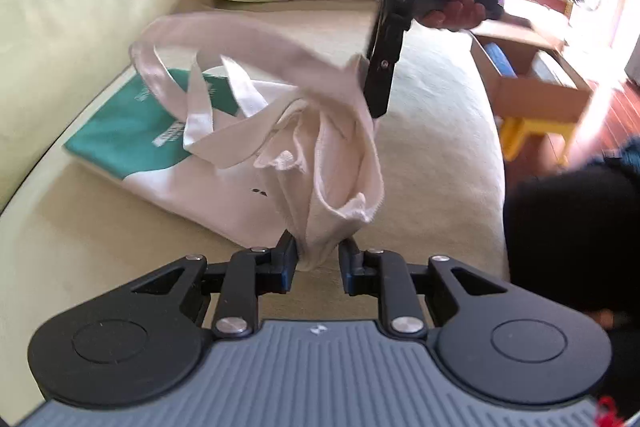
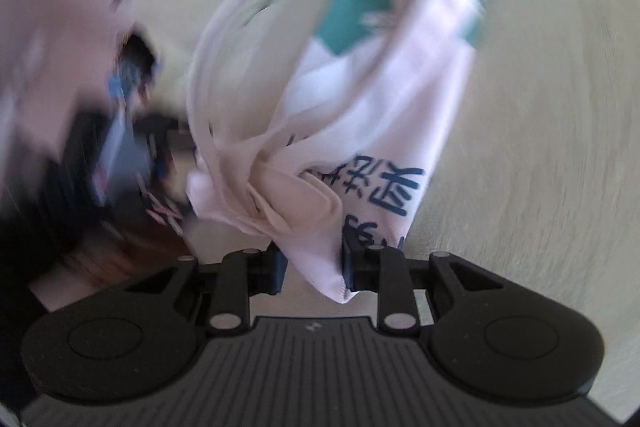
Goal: Fold shopping bag
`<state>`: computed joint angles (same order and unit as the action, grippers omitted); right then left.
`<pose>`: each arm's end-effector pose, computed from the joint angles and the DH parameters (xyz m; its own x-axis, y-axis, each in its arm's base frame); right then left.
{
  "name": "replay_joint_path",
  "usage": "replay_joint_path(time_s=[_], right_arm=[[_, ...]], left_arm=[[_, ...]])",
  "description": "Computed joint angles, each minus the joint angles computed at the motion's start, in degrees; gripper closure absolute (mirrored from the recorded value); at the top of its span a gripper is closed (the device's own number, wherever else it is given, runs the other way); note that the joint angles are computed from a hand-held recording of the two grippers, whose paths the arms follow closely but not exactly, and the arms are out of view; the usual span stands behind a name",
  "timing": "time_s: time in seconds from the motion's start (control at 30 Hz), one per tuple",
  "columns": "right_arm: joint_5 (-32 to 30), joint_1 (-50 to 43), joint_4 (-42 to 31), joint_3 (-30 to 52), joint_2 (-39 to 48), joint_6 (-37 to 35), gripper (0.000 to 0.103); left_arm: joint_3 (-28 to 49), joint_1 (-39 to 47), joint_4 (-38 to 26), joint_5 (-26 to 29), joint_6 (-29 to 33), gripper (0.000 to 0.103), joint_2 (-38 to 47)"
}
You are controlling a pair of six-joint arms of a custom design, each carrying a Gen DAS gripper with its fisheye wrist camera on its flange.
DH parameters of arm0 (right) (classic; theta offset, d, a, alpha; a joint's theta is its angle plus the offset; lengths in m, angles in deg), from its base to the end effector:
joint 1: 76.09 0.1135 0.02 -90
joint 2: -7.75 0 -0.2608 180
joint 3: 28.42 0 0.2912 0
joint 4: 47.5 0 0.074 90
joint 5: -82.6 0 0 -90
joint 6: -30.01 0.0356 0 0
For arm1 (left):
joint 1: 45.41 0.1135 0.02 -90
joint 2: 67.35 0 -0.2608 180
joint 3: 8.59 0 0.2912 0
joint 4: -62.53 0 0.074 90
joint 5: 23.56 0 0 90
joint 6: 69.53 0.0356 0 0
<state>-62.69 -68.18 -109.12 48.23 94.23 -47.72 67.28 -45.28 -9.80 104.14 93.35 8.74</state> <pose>0.3138 0.0731 0.2347 -0.9893 -0.0153 -0.1452 -0.1301 0.5437 0.8291 0.2792 -0.0211 0.2681 -0.1073 0.7559 -0.6458 0.9652 0.2351 0.1149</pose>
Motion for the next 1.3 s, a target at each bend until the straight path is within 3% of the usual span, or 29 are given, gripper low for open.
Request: replay_joint_path(time_s=[0.1,0.2,0.3,0.33,0.47,0.63,0.67,0.73,0.83,0.87,0.93,1.0,1.03,1.07,1.13,1.2,1.23,1.27,1.3], right_arm=[[3.1,1.1,-4.8,3.7,1.0,-4.3,0.082],[7.1,2.9,-2.8,1.9,-2.1,-5.8,0.083],[11.0,4.8,1.1,-2.0,-7.2,-6.0,0.083],[12.4,5.5,2.3,-3.2,-8.9,-6.1,0.083],[24.2,11.7,6.1,-9.2,-19.3,-9.5,0.082],[36.8,19.4,7.9,-10.9,-23.5,-18.2,0.079],[40.8,21.8,8.2,-11.9,-25.0,-23.3,0.069],[48.8,27.0,11.5,-14.2,-26.1,-26.2,0.049],[55.3,31.6,19.9,-19.9,-30.0,-28.5,0.051],[57.7,33.6,23.4,-23.0,-32.7,-30.7,0.056],[62.2,37.5,27.5,-26.8,-36.1,-35.2,0.055],[63.3,38.8,28.2,-26.7,-35.2,-40.0,0.051],[62.5,38.4,27.9,-27.3,-36.3,-41.4,0.043],[60.2,37.4,26.3,-26.1,-35.5,-41.1,0.027],[55.4,35.6,23.4,-23.3,-33.3,-38.9,0.026],[46.7,30.6,22.4,-19.1,-29.2,-33.6,0.025],[44.2,28.5,21.2,-16.6,-26.1,-32.2,0.03],[43.8,27.4,19.2,-14.3,-23.3,-31.2,0.056],[42.7,26.7,18.0,-13.8,-23.1,-32.0,0.058]], left_arm=[[4.5,2.9,-7.8,0.9,11.8,0.076,-2.1],[12.2,5.7,-13.8,7.0,16.5,0.072,-0.3],[17.1,3.5,-11.1,14.9,10.3,0.072,3.5],[17.8,0.9,-7.6,16.1,6.1,0.072,5.8],[20.2,-6.0,-0.4,13.7,-4.4,0.073,15.4],[24.1,-8.7,-3.1,12.4,-7.1,0.074,23.3],[23.9,-9.3,-3.7,10.9,-6.5,0.075,24.2],[23.3,-9.7,-3.3,8.9,-6.8,0.079,25.0],[22.2,-8.3,-3.5,9.1,-9.2,0.08,24.9],[22.0,-7.8,-3.9,9.5,-9.5,0.08,24.8],[21.8,-6.8,-5.3,10.0,-8.5,0.08,24.3],[20.8,-6.4,-5.5,9.5,-7.8,0.08,23.5],[20.3,-6.4,-5.3,9.3,-7.4,0.08,23.2],[19.7,-6.5,-4.9,9.0,-7.3,0.08,22.6],[19.3,-6.9,-5.1,8.7,-6.8,0.08,21.7],[19.7,-7.5,-5.1,8.5,-6.4,0.08,21.4],[20.1,-7.7,-5.0,8.2,-6.4,0.08,21.5],[20.4,-8.0,-4.9,8.0,-6.3,0.079,21.5],[20.6,-8.1,-5.0,7.7,-6.4,0.079,21.5]])
